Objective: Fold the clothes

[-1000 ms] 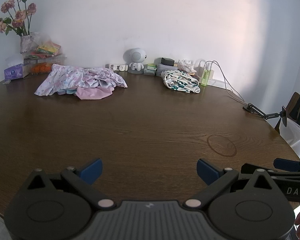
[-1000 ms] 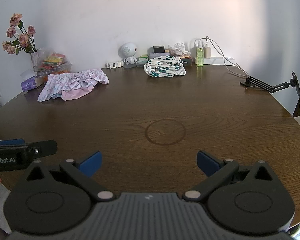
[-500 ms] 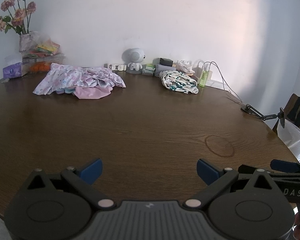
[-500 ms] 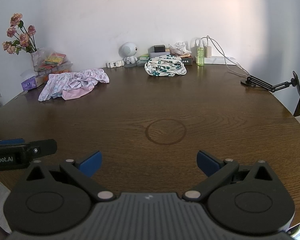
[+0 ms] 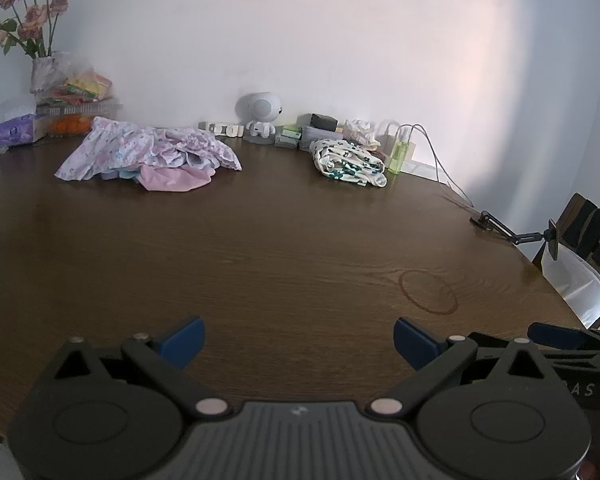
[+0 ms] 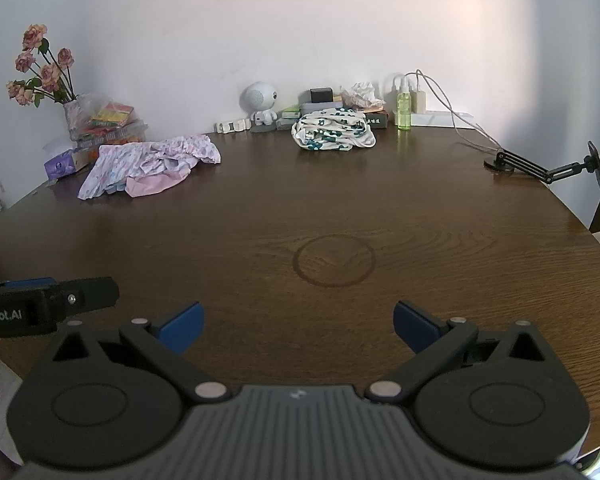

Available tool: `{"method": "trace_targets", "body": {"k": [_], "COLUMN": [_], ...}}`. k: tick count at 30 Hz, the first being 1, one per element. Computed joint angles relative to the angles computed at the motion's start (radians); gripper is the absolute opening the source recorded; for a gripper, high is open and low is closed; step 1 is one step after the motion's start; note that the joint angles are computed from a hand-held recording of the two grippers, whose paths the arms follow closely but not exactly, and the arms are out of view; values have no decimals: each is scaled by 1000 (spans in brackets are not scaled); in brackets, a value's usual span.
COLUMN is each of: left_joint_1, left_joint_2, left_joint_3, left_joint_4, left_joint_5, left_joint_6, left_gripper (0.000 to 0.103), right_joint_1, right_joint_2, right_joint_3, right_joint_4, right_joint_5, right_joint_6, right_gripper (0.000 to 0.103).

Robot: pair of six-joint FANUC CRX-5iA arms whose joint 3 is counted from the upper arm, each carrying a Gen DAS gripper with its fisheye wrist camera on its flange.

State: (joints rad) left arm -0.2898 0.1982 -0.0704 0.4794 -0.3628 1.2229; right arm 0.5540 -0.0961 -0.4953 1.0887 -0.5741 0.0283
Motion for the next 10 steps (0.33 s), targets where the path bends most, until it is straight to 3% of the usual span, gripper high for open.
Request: {"method": "trace_targets", "body": {"k": [10], "left_joint_1": [-7], "left_joint_2": [-2], "left_joint_3": [-26], "left_joint_4": [76], "left_joint_5": [18], "left_joint_6": [-75], "left_gripper": [102], "right_joint_1": [2], "right_joint_2": [4], "right_joint_3": [5], "right_joint_4": [-21], "right_joint_5": [2], "right_joint_6": [16], "right_gripper": [103]}}
